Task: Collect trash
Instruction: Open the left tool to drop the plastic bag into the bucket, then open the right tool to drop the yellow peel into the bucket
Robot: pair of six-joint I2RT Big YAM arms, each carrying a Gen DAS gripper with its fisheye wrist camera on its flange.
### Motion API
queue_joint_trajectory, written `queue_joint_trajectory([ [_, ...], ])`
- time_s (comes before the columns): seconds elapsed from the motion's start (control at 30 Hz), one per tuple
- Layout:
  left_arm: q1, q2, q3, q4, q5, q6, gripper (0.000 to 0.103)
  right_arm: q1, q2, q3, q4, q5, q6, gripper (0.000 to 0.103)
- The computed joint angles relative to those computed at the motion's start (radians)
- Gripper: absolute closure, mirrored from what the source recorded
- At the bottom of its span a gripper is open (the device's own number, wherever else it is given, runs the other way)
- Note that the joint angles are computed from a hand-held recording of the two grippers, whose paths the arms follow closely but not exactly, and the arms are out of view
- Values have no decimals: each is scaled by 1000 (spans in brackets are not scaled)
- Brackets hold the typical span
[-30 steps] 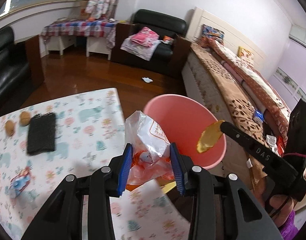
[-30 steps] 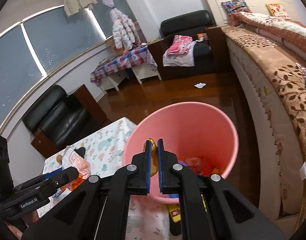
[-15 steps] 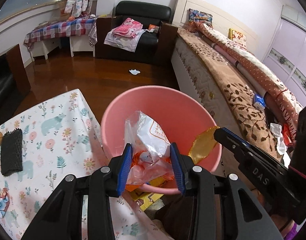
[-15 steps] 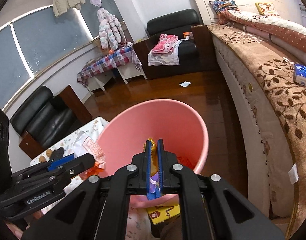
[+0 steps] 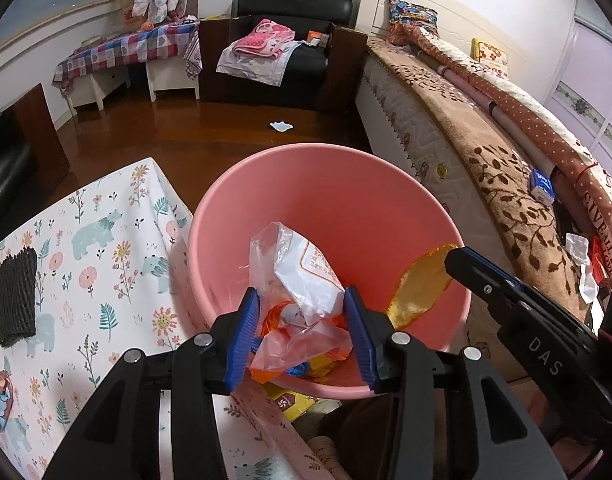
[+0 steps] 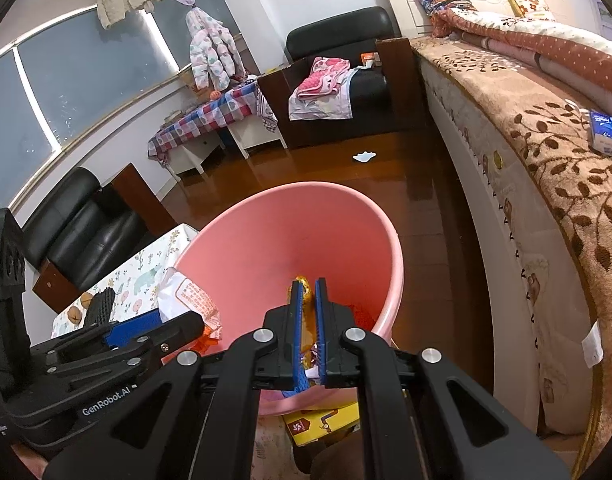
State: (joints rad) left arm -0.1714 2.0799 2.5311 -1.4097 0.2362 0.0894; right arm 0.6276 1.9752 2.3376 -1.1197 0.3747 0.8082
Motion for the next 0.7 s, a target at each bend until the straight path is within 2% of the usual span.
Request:
queue_joint_trajectory([
  [0.43, -2, -8, -18, 12, 1, -7, 56, 1, 0, -3, 6, 1, -5, 96],
  [0.7, 4, -19, -30, 23, 17, -9, 50, 3, 4, 5, 1, 4, -5, 96],
])
